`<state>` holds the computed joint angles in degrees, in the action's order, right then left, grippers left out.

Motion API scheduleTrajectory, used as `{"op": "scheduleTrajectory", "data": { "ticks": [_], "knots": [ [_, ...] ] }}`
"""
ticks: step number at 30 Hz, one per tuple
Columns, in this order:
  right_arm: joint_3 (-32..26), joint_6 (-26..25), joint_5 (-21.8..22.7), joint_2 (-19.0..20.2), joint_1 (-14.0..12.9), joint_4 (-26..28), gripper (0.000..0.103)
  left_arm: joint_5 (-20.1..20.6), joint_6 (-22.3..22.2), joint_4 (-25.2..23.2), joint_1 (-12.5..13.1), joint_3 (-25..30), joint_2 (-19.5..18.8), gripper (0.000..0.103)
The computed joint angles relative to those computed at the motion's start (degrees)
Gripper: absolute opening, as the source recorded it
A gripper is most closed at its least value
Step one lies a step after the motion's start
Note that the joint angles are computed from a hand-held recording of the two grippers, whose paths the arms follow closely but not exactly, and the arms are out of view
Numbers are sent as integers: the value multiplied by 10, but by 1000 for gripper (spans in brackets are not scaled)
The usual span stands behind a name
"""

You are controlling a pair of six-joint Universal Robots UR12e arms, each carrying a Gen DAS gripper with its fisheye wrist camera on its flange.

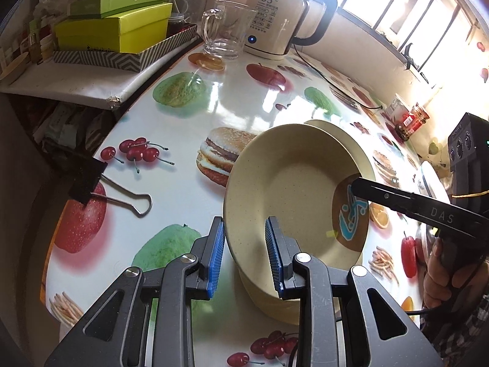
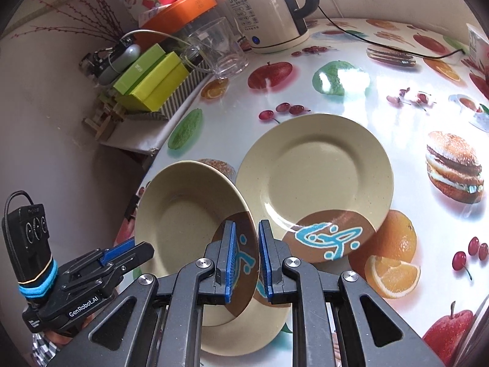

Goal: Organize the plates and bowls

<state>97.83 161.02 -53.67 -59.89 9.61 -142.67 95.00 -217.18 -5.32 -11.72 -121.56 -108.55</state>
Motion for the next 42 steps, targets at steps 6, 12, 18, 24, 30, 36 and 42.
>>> {"op": "scheduleTrajectory", "data": {
  "ticks": [6, 12, 18, 24, 30, 36, 42],
  "knots": [
    [12, 4, -4, -5, -5, -1, 16, -1, 1, -6, -6, -1, 0, 28],
    [23, 1, -9, -10, -9, 2, 17, -4, 1, -16, -10, 1, -1, 28],
    [31, 2, -12, -13, -11, 2, 17, -9, 4, -24, -10, 2, -2, 28],
    [35, 2, -17, -15, -12, -1, 18, -8, 12, -22, -12, 3, -2, 28],
    [39, 7, -23, -16, -11, -12, 18, -9, 16, -22, -15, 6, -5, 28],
    [43, 3, -29, -18, -11, -23, 18, -4, 12, -12, -14, 2, -4, 28],
    [44, 11, -35, -16, -11, -28, 27, 0, 14, -15, -11, 1, -2, 28]
  ]
}}
